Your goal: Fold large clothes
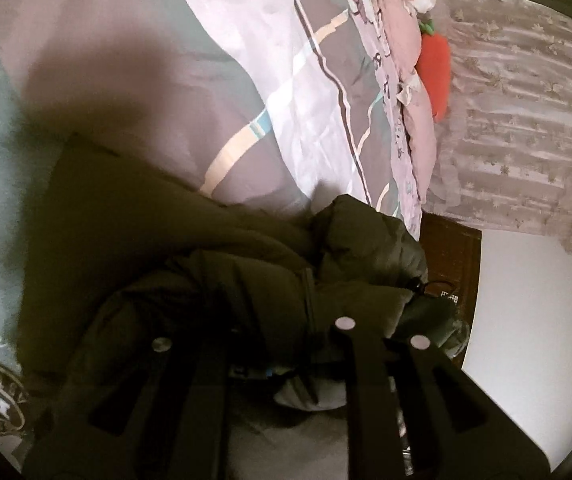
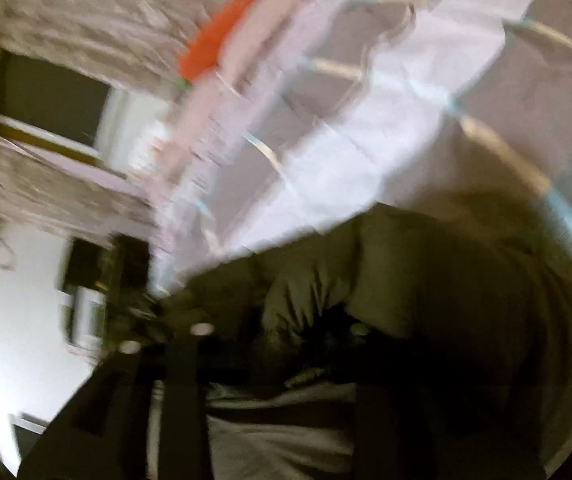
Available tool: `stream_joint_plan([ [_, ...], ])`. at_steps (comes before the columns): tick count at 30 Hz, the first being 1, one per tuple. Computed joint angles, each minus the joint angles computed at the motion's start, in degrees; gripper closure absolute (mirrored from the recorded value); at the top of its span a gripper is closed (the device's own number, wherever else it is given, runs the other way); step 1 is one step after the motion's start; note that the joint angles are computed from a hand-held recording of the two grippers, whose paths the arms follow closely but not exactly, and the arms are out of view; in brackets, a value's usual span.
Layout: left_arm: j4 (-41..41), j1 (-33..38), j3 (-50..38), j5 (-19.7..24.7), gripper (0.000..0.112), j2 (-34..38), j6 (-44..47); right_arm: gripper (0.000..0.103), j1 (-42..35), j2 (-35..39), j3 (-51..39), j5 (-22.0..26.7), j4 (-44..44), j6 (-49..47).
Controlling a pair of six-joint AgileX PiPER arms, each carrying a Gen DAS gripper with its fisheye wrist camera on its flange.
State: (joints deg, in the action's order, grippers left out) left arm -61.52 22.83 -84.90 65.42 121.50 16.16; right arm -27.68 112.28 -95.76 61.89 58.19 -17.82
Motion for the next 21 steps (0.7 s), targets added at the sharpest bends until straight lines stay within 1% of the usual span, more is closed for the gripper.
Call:
stream_joint_plan([
  [1,0.08,0.19,1.16,-0.56,0.097,-1.27,0.41,0.032,-1.13,-1.45,0.27,1.34,2.62,-1.32],
  [2,0.92,0.5,0.83,0.2,0.097,-1.49,1.0,0.016,-2.01,-3.54,-0.38,1.45,3.39,-1.99],
  [3,1.44,0.49,1.12,0.01,0.097,-1.97,0.99,0.002,-2.42,-6.61,0.14,-0.73,1.88,-2.27],
  [4,2.42,0.62,1.38,-0.04,0.096,-2.73,0.15,0.002,-2.47,-9.01,0.29,-2.51,0.4,-2.29],
  [5,2.38,0.87,1.74,0.1,0.096,-3.25,-0.13,0.002,-3.48,-11.84,0.03,-2.58,0.39,-4.24],
  [7,1.83,2.24,2.19,1.16,0.094,-4.34,-0.95,0.002,-4.23,-15.48,-0.25,-1.47,-1.43,-4.58],
  [8,1.95,2.87,2.29,1.4,0.093,-5.11,-1.29,0.002,-3.46,-17.57,-0.61,0.37,-4.43,-4.9],
  [9,2.95,3.49,1.62,2.16,0.091,-6.49,-2.32,0.002,-1.76,-18.97,-0.14,0.92,-7.44,-5.72],
  [10,3.74,3.7,0.9,2.67,0.09,-7.46,-3.06,0.002,0.99,-20.67,0.36,0.8,-12.45,-5.41],
  [11,4.72,3.89,0.4,2.79,0.087,-9.16,-4.1,0.002,4.58,-22.41,1.59,-0.34,-18.18,-4.93],
  [12,5.3,4.16,0.33,2.56,0.084,-11.12,-4.67,0.002,9.35,-24.56,4.24,-2.71,-23.91,-5.24],
  [13,6.29,4.45,0.8,1.06,0.083,-14.51,-5.7,0.002,13.87,-25.88,6.1,-5.07,-29.64,-3.45],
  [14,6.93,4.65,1.54,-0.81,0.078,-17.81,-6.12,0.002,17.73,-26.89,7.85,-6.6,-34.05,-2.08],
  [15,8.32,4.41,1.76,-2.76,0.07,-20.73,-6.99,0.002,21.73,-27.37,9.18,-7.28,-37.74,-0.58],
  [16,12.0,3.3,2.38,-6.98,0.061,-25.51,-9.3,0.002,24.46,-27.54,10.56,-7.97,-39.82,0.33],
  [17,17.72,1.35,3.78,-12.64,0.035,-30.1,-13.29,0.002,27.7,-27.66,11.85,-8.73,-42.15,1.75],
  [18,23.45,0.12,4.94,-17.6,0.023,-35.37,-15.33,0.002,29.2,-27.99,13.48,-9.77,-42.76,1.48],
  [19,28.66,-1.81,5.54,-20.28,0.023,-38.34,-18.04,0.002,31.14,-28.11,14.83,-10.8,-43.87,1.68],
  [20,31.58,-3.55,4.59,-20.66,0.023,-39.86,-18.85,0.002,32.72,-27.8,15.76,-11.53,-44.76,1.98],
  [21,32.21,-4.71,2.78,-18.75,0.023,-40.16,-18.56,0.002,33.56,-27.39,16.52,-12.27,-44.95,2.11],
])
